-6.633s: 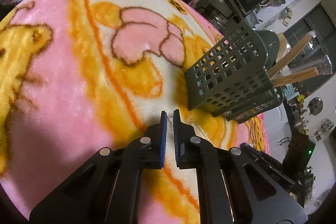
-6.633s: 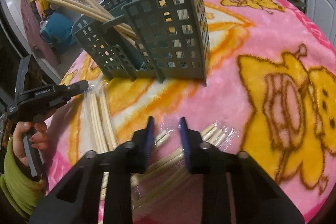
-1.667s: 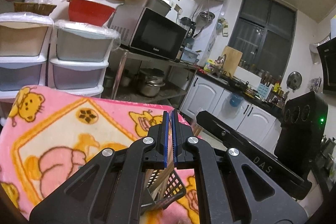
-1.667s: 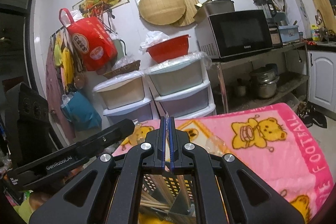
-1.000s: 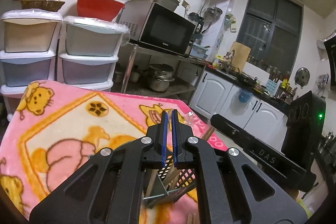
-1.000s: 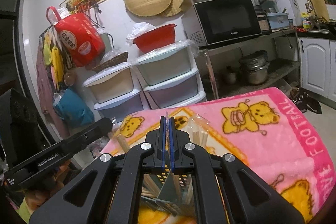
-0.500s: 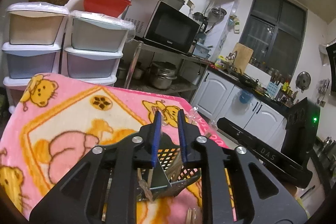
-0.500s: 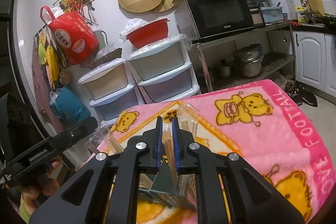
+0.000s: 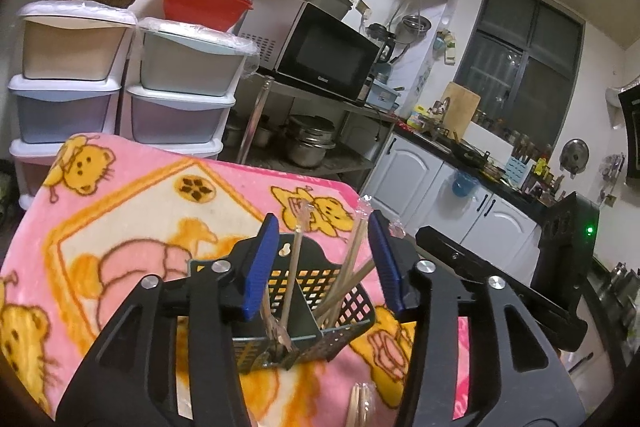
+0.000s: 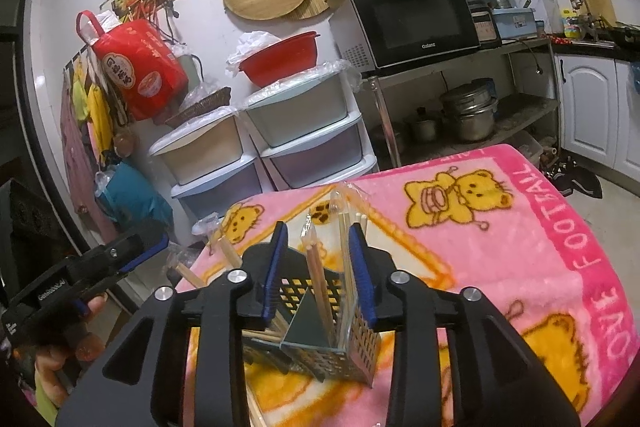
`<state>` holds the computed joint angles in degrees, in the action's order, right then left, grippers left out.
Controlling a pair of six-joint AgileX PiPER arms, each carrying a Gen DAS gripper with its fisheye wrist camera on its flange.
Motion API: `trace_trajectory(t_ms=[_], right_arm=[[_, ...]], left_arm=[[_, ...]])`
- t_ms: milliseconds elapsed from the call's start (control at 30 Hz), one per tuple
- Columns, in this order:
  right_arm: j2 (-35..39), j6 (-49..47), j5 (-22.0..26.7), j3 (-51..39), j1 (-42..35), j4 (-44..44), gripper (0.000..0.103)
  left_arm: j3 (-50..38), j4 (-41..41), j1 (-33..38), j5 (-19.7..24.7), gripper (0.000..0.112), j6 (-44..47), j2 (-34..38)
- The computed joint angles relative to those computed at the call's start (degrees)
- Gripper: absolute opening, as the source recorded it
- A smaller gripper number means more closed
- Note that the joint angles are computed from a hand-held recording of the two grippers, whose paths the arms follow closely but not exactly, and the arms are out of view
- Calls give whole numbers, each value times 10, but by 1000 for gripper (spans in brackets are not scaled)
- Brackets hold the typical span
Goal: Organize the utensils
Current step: 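Open both tools to release the chopsticks into the caddy, then withdraw both open tools from the caddy toward the chopstick pile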
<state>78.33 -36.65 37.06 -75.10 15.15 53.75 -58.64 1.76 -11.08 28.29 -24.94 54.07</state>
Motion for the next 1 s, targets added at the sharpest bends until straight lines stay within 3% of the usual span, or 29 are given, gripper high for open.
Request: trace_trajectory(t_ms=[467,800,1000], right_arm=[[-38,1,21,21,-15,-6,52],[-69,9,23,42,-11,-22,67],[-82,17,22,49,-5,-35,73]], left_arm=[[13,142,-89,36,68,-143,-51],[18,161,-105,57,92,-168,-71],[34,201,-128,77,92,-214,-95]])
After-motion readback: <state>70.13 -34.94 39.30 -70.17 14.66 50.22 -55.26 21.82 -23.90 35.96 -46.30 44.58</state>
